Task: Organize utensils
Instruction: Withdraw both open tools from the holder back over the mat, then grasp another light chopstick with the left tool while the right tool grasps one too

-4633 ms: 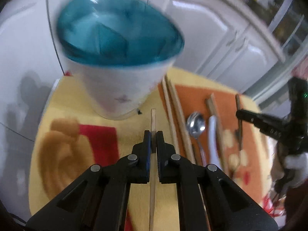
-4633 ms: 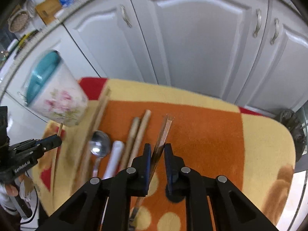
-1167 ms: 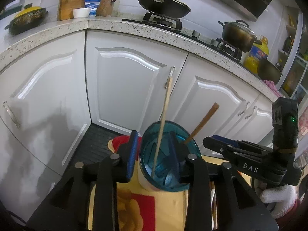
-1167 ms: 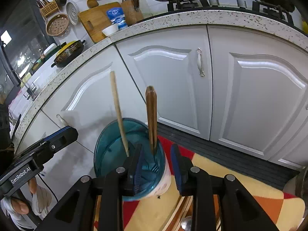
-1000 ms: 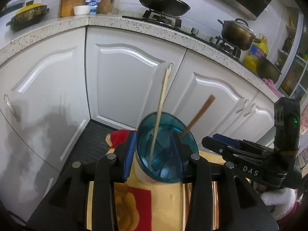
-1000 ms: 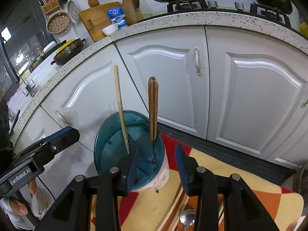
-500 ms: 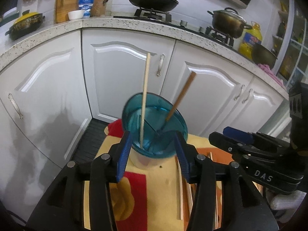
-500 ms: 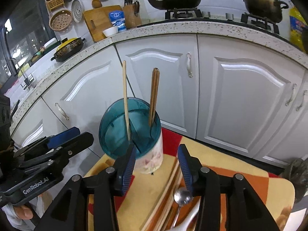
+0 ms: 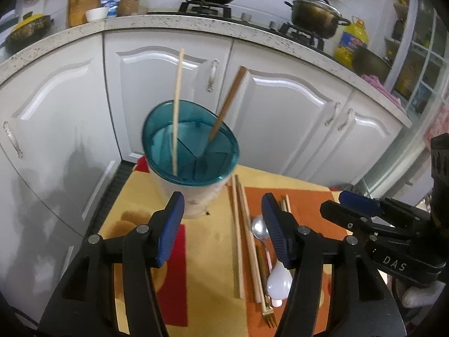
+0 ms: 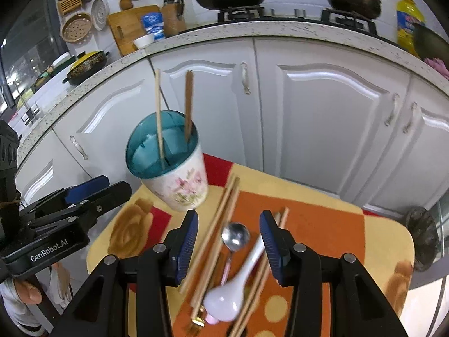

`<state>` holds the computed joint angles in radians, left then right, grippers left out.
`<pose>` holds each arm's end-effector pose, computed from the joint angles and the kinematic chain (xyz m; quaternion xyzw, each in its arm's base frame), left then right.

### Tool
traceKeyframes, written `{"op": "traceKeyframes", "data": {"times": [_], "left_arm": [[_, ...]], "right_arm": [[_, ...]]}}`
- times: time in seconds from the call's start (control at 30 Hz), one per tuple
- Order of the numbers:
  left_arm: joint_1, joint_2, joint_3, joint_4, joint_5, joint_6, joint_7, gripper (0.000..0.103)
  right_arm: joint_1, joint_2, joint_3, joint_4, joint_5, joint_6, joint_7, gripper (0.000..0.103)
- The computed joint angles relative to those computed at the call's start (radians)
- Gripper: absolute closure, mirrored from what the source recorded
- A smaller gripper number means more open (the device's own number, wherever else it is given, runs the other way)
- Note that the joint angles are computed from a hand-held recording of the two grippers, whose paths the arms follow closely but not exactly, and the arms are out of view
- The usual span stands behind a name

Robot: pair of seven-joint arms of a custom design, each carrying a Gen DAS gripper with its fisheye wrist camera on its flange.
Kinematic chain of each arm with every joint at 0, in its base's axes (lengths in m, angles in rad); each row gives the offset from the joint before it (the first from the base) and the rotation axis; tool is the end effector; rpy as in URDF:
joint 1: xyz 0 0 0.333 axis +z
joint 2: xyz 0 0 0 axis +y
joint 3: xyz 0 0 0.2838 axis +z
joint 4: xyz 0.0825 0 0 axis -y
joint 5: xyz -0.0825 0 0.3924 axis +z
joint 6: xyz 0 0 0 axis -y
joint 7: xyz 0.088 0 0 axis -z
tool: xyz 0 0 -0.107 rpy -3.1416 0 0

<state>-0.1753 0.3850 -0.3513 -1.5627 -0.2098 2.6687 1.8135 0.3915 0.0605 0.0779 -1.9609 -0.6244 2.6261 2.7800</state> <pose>0.6362 -0.3197 0.4876 -0.4539 0.8053 -0.3660 0.1072 0.5469 0.2922 0.4728 -0.5584 0.7472 -0.2064 0.2955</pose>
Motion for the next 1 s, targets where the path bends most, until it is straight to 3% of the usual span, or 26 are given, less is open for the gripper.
{"op": "traceKeyframes", "data": {"times": [0.27,0.57,0.8,1.0], "left_arm": [[0.011,-0.037,-0.021,-0.066,-0.044,0.013,0.053,0.046],[0.019,-0.039,-0.019,-0.095,-0.089,-0.004,0.090,0.046],[0.010,0.001,-0.001,-0.073,-0.067,-0.063,0.085,0.046],[-0.010,0.060,0.012,-0.032,-0.005,-0.118,0.057,0.049]], "right_arm": [[-0.026,-0.096,0.028,-0.146,0.023,-0.015,0.053,0.058],[-0.065,-0.123,0.053,-0.250,0.098,0.001,0.053,0.058],[-0.062,-0.046,0.038,-0.227,0.189,0.077,-0.021,0.058],[-0.027,0.069,-0.004,-0.113,0.223,0.031,-0.095,0.058]]}}
